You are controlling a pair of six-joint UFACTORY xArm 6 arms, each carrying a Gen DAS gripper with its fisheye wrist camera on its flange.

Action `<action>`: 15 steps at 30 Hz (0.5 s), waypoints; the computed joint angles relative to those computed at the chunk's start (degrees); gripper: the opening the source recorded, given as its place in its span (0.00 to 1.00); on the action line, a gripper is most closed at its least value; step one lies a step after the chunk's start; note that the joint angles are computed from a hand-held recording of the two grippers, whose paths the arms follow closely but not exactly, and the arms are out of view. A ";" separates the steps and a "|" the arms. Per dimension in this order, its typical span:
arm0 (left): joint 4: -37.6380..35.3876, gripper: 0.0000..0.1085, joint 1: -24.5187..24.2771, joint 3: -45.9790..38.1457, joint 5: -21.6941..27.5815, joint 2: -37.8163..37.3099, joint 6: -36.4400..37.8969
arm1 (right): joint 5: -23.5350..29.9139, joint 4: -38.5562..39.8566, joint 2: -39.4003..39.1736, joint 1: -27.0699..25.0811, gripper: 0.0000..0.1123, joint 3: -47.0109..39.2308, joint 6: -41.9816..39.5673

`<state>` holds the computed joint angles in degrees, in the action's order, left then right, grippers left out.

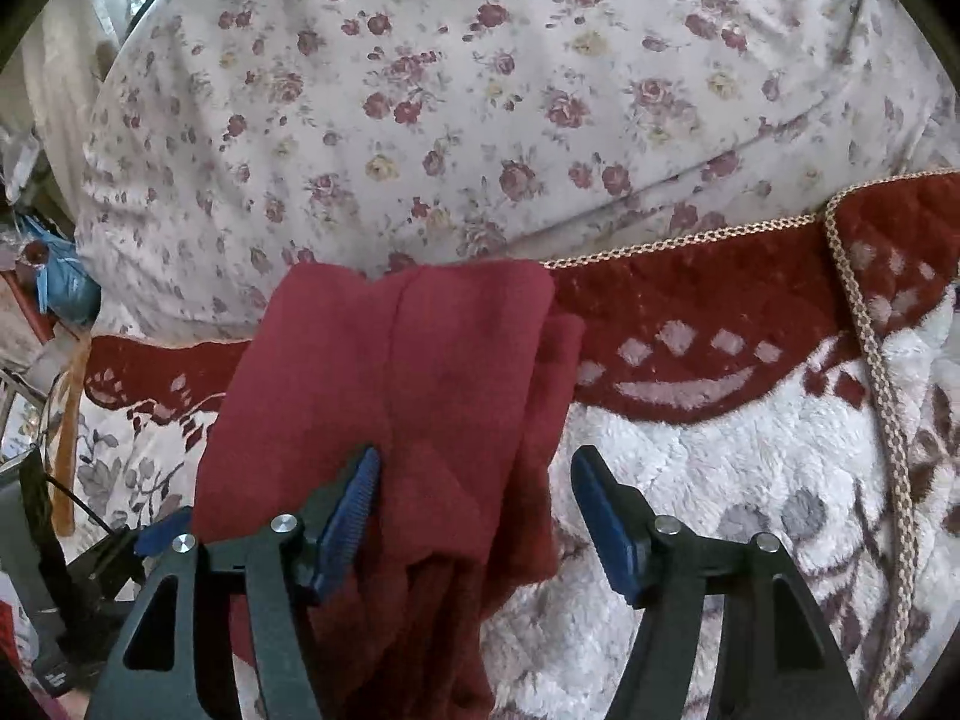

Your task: Fold small clothes

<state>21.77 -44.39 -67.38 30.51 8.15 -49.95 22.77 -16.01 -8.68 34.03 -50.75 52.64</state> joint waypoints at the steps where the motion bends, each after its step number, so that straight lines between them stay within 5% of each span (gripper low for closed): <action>1: 0.35 0.75 -0.07 -0.03 0.23 -0.17 -0.04 | 0.00 0.08 -0.10 0.16 0.66 -0.02 0.19; 15: 4.67 0.75 -0.63 -0.69 2.19 -1.46 -2.82 | 4.60 -5.45 -1.13 1.77 0.74 -1.63 2.64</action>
